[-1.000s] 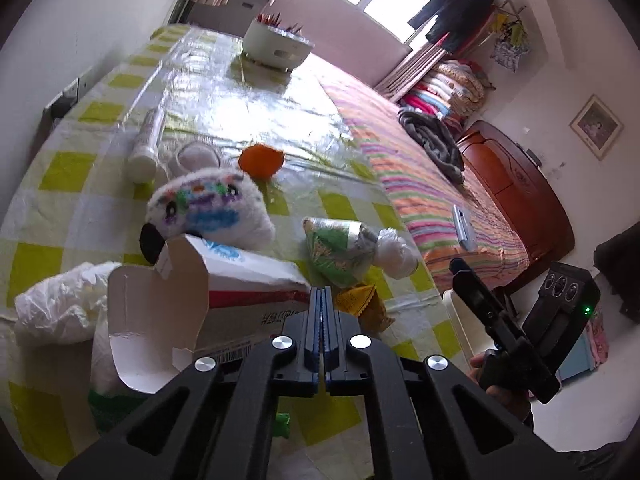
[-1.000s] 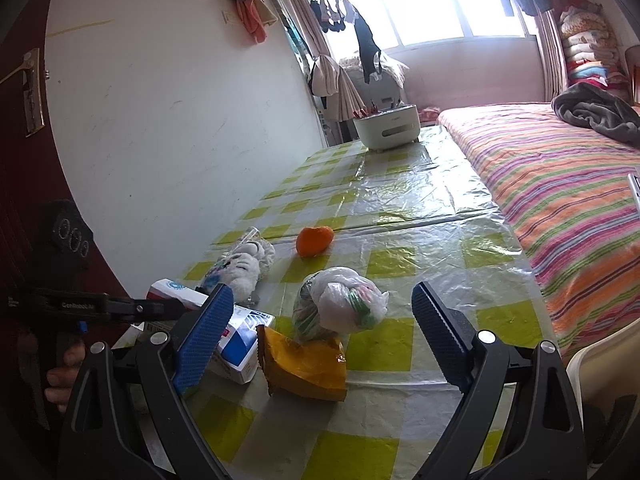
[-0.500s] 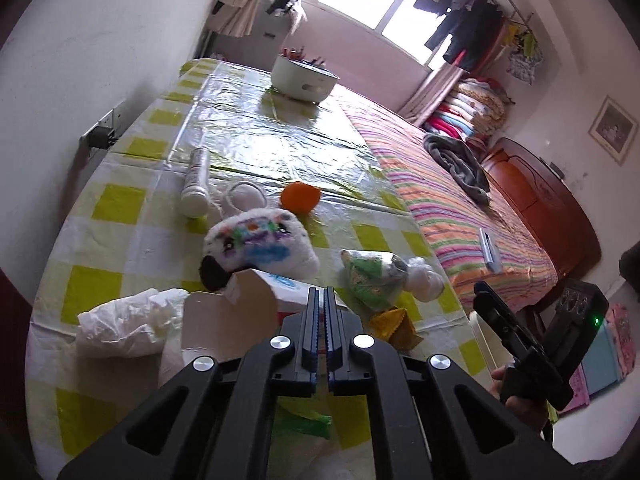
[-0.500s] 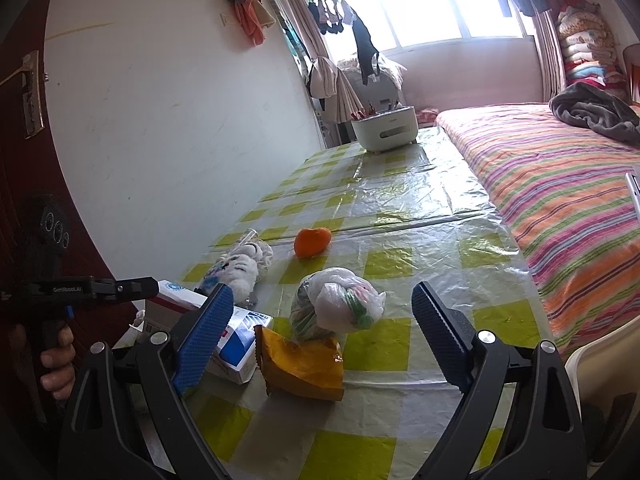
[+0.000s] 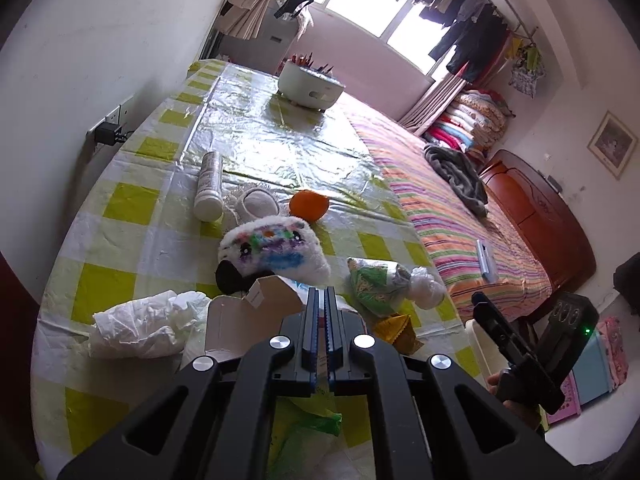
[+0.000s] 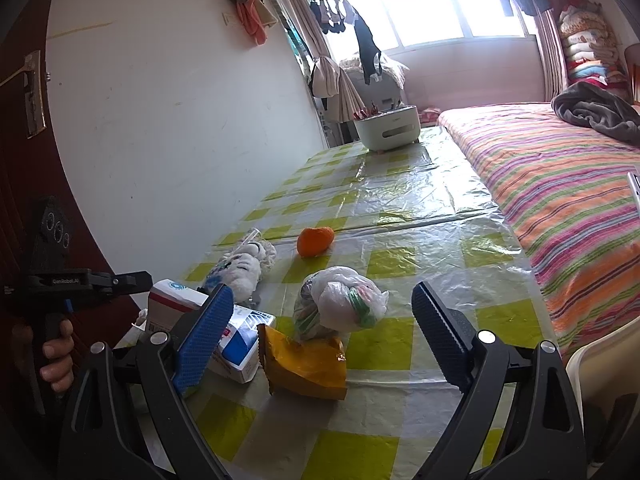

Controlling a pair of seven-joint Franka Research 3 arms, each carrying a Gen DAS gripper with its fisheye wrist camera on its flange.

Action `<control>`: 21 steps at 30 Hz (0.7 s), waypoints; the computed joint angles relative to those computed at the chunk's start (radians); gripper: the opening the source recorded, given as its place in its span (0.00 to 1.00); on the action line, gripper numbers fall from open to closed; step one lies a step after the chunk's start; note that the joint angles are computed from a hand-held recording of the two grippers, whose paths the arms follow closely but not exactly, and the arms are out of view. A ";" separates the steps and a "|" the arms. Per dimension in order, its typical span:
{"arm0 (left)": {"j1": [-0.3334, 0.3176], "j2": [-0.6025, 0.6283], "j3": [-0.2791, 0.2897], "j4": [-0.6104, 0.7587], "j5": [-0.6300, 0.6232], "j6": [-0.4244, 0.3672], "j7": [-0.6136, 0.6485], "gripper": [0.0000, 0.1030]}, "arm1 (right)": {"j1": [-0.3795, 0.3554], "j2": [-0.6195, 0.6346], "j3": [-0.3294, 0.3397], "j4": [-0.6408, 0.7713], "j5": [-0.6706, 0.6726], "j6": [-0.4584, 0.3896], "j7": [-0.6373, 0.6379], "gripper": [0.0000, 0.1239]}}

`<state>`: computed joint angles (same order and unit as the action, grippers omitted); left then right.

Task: Collect trash
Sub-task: 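Grasp the white-red box with the left tool while the right tool grasps the white plastic bag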

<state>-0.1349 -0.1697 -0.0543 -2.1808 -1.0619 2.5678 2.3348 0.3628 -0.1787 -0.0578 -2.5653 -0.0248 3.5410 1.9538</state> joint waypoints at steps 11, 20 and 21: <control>-0.004 0.009 0.013 -0.001 0.058 -0.002 -0.055 0.82 | 0.005 0.005 -0.010 0.005 -0.030 -0.001 0.022 0.72; 0.042 0.103 -0.020 0.091 0.042 -0.150 -0.093 0.82 | 0.017 0.011 -0.042 0.010 -0.094 0.000 0.079 0.72; 0.045 0.107 -0.028 0.094 0.052 -0.150 -0.094 0.82 | 0.017 0.010 -0.044 0.010 -0.101 0.000 0.085 0.72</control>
